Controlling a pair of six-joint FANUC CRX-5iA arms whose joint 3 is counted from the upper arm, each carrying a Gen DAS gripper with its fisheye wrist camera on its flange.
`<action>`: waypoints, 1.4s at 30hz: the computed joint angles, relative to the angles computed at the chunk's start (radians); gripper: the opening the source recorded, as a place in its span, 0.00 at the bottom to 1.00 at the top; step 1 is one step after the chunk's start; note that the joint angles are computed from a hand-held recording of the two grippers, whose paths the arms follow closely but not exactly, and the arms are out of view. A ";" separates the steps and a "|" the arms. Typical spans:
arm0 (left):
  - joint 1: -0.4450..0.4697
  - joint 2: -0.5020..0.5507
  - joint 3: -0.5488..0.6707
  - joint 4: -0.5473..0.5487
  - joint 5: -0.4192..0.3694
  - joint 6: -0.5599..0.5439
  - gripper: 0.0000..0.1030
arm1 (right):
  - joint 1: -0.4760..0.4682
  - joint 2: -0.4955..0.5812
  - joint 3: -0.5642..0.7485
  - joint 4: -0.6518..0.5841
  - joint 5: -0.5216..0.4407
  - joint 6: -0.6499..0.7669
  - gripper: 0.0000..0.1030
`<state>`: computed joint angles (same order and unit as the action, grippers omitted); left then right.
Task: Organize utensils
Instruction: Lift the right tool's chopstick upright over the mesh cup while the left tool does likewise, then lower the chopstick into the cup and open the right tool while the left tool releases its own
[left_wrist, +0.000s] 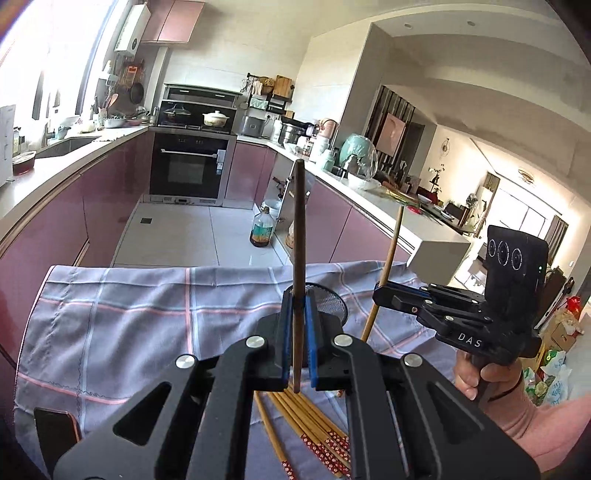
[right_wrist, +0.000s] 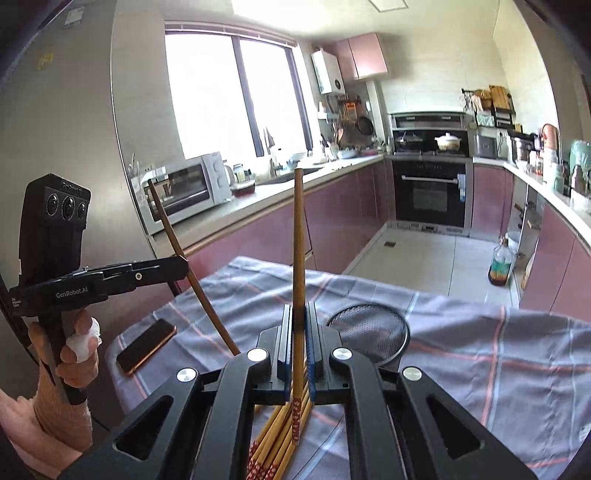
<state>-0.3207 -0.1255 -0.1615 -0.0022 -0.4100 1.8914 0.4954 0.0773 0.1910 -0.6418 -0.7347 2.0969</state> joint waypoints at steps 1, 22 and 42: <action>-0.001 0.006 0.013 -0.001 0.000 -0.001 0.07 | -0.003 -0.001 0.008 0.000 0.003 0.001 0.05; -0.009 0.254 0.356 0.057 -0.103 -0.102 0.07 | -0.019 0.117 0.148 0.069 0.098 -0.112 0.05; 0.026 0.453 0.459 0.151 -0.258 -0.201 0.07 | 0.024 0.276 0.252 0.264 -0.039 -0.314 0.07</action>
<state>-0.2950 0.3274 0.2977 0.1490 -0.6678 1.6903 0.5196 0.3533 0.4433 -0.3779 -0.7737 1.7825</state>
